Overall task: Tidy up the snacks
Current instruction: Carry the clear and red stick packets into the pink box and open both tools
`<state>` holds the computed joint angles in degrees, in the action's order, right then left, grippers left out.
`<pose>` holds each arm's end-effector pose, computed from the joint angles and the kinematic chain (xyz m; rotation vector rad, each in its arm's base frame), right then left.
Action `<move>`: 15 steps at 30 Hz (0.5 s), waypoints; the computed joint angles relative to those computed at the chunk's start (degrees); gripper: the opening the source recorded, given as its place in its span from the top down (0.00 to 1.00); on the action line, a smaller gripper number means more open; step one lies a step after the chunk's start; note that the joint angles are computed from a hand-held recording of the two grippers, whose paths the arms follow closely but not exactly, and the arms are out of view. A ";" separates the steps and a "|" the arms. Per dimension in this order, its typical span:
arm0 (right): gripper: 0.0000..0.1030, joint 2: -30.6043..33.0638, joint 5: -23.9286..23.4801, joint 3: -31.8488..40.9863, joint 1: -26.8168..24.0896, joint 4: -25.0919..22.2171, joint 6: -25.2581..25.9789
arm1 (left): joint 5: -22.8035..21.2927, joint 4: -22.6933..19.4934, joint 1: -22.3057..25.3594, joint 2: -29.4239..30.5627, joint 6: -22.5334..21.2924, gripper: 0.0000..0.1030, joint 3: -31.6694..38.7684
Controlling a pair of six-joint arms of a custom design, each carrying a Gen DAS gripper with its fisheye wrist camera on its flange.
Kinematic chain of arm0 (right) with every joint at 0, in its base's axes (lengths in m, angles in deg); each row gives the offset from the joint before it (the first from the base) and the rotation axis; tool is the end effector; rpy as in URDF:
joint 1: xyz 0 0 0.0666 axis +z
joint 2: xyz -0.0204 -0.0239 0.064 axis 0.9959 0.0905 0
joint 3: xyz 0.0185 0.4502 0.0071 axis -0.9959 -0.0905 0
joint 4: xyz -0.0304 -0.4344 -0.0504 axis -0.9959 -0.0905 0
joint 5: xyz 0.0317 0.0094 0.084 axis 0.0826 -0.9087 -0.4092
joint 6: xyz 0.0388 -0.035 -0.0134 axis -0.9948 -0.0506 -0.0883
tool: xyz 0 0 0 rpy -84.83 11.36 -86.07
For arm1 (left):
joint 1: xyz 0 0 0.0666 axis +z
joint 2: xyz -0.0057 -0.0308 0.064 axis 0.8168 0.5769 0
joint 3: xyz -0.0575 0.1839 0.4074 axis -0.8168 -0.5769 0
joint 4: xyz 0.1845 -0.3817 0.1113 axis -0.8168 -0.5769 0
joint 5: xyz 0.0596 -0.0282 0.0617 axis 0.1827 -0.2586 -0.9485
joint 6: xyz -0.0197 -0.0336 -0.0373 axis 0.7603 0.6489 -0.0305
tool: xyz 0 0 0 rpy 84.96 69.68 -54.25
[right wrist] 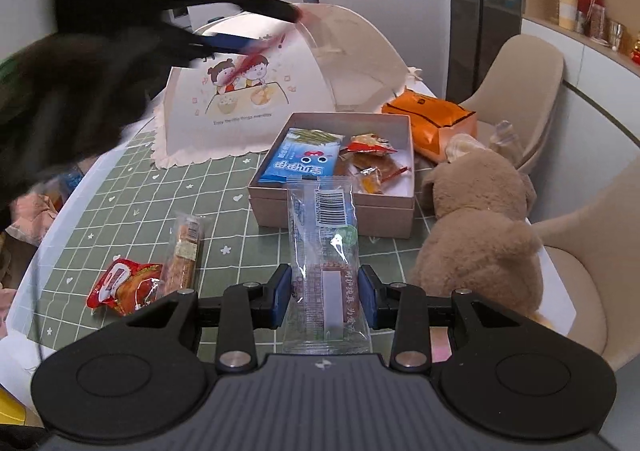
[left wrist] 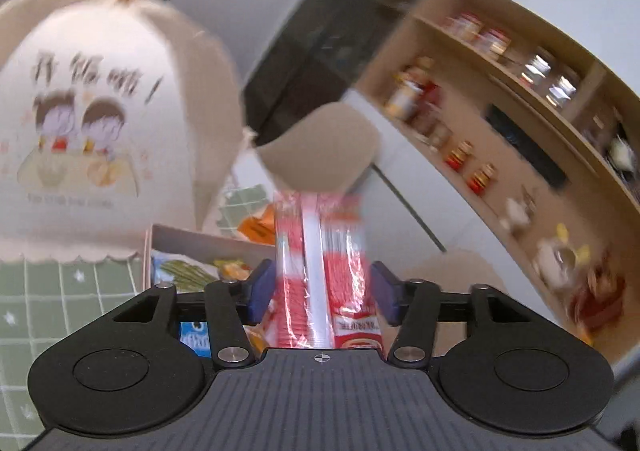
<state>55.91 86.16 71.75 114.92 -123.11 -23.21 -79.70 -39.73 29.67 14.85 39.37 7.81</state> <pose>0.2489 0.1425 0.5007 -0.3818 2.2842 0.3289 0.4279 -0.2041 0.5785 -0.1792 2.1441 -0.7439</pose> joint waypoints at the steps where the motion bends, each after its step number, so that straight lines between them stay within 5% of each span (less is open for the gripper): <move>1: 0.65 0.34 0.81 -0.04 0.35 -0.05 0.04 | -2.32 0.55 -0.25 0.11 0.31 0.49 -0.51; 5: 0.65 0.69 -0.84 -0.64 -1.06 -0.86 -0.63 | -4.81 2.14 -0.81 -4.63 -1.72 0.49 -6.16; 8: 0.65 1.82 -2.31 0.00 -3.51 -0.72 -0.79 | -6.52 -2.98 -0.48 -10.73 -3.38 0.49 -11.15; 12: 0.65 3.91 -5.74 4.84 -7.40 3.36 0.05 | -8.40 -11.28 -0.74 -18.29 1.42 0.49 -17.33; 15: 0.64 9.30 -5.50 11.81 -8.89 5.92 1.64 | -8.23 -13.08 0.48 -21.76 4.77 0.49 -20.34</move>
